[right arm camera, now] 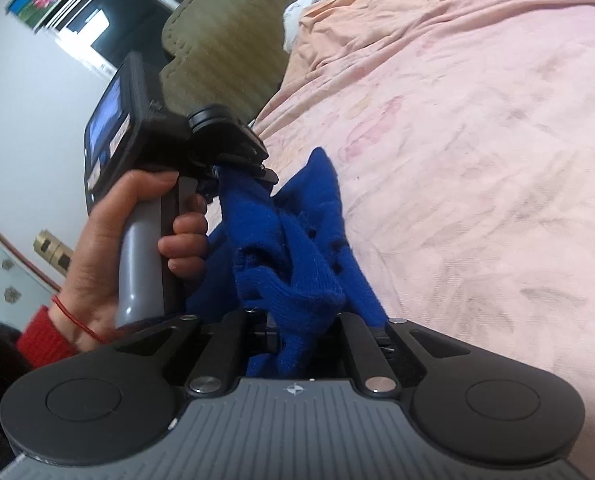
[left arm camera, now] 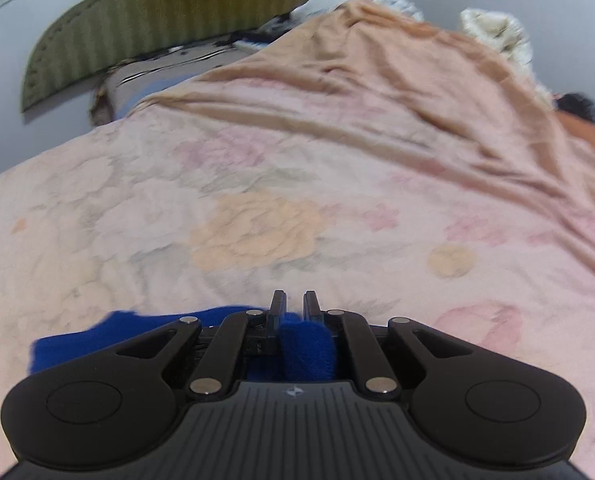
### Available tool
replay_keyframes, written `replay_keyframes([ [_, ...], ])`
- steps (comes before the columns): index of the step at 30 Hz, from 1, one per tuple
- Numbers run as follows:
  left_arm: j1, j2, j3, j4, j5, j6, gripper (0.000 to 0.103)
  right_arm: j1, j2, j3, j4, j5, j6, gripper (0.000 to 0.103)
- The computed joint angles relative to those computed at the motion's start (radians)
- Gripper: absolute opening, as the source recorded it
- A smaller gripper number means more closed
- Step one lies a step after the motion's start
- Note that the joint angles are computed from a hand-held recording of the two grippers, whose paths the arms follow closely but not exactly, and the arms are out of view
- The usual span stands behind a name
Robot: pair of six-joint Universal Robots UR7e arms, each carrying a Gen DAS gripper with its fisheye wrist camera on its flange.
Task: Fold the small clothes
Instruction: 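Fold the lifted end over with the left gripper while the right gripper holds the sweater, then open both grippers and withdraw above the folded sweater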
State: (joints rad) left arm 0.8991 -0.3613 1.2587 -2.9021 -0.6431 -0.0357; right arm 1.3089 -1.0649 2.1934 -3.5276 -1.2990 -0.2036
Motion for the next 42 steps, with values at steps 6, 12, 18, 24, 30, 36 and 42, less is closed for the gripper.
replay_keyframes([
  [6, 0.020, -0.030, -0.028, 0.113, -0.152, -0.103, 0.012, -0.004, -0.013, 0.019, -0.025, -0.028, 0.080, 0.023],
  [12, 0.022, -0.110, 0.057, -0.057, -0.223, -0.145, 0.083, -0.001, -0.033, 0.044, -0.064, -0.057, 0.108, 0.020],
  [18, -0.012, -0.218, 0.215, -0.172, -0.055, -0.069, 0.086, 0.002, -0.063, 0.047, -0.014, -0.094, 0.123, 0.012],
  [24, -0.040, -0.292, 0.415, -0.211, 0.161, -0.035, 0.086, 0.130, -0.020, -0.051, -0.123, -0.245, -0.061, 0.072],
  [30, -0.056, -0.382, 0.601, -0.125, 0.156, -0.192, 0.086, 0.154, 0.101, -0.324, 0.288, -0.294, -0.036, 0.003],
  [36, -0.082, -0.489, 0.804, -0.211, 0.071, -0.276, 0.086, 0.145, 0.084, -0.248, 0.092, -0.368, -0.072, 0.040],
  [42, -0.039, -0.566, 0.897, -0.276, -0.174, -0.386, 0.086, 0.078, -0.051, -0.109, 0.194, -0.255, -0.115, 0.057],
])
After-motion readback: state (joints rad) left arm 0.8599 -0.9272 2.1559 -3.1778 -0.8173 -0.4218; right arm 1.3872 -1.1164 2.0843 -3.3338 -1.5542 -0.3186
